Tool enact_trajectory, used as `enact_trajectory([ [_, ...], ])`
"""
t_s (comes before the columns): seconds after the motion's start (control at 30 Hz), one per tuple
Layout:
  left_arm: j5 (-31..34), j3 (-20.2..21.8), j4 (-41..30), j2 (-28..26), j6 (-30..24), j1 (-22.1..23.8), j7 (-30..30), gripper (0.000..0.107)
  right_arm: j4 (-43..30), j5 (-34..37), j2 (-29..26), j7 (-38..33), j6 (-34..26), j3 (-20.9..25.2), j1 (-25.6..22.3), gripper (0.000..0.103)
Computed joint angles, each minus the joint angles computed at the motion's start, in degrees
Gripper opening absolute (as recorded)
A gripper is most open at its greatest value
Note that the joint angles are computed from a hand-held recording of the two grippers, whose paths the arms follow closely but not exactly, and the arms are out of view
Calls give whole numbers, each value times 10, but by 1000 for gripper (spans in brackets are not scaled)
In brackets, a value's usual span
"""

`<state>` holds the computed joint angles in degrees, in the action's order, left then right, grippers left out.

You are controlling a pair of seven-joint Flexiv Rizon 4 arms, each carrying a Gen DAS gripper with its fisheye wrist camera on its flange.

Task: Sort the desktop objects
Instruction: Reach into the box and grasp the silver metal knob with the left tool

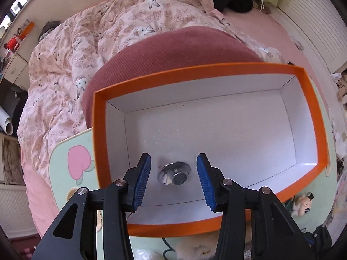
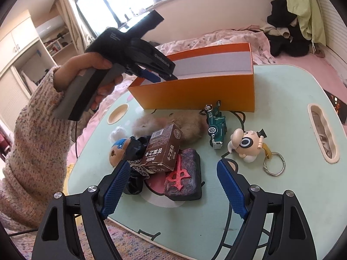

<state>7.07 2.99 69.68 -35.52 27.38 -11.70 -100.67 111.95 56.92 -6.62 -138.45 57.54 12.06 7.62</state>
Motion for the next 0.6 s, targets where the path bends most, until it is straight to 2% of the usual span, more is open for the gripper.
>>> enact_trajectory([
  [0.1, 41, 15, -11, -8, -11, -21, -11, 45, -1, 0, -2, 3, -4, -1, -1, 82],
  [0.17, 47, 14, -8, -5, -8, -21, -8, 44, -2, -1, -2, 3, -7, -1, -1, 82],
  [0.27, 40, 8, -3, -2, -10, -14, 2, 23, -2, -2, -1, 4, -8, -1, -1, 82],
  [0.3, 32, 5, -3, -2, -14, -9, 8, 11, -2, -2, -1, 4, -8, -1, -1, 82],
  [0.53, 24, 2, 4, 3, -5, -3, 24, 8, -4, 1, -2, 7, -12, -2, -4, 82],
  [0.6, 23, 3, 3, 9, -3, -3, 26, 14, -4, 0, -2, 7, -13, -2, -4, 82],
])
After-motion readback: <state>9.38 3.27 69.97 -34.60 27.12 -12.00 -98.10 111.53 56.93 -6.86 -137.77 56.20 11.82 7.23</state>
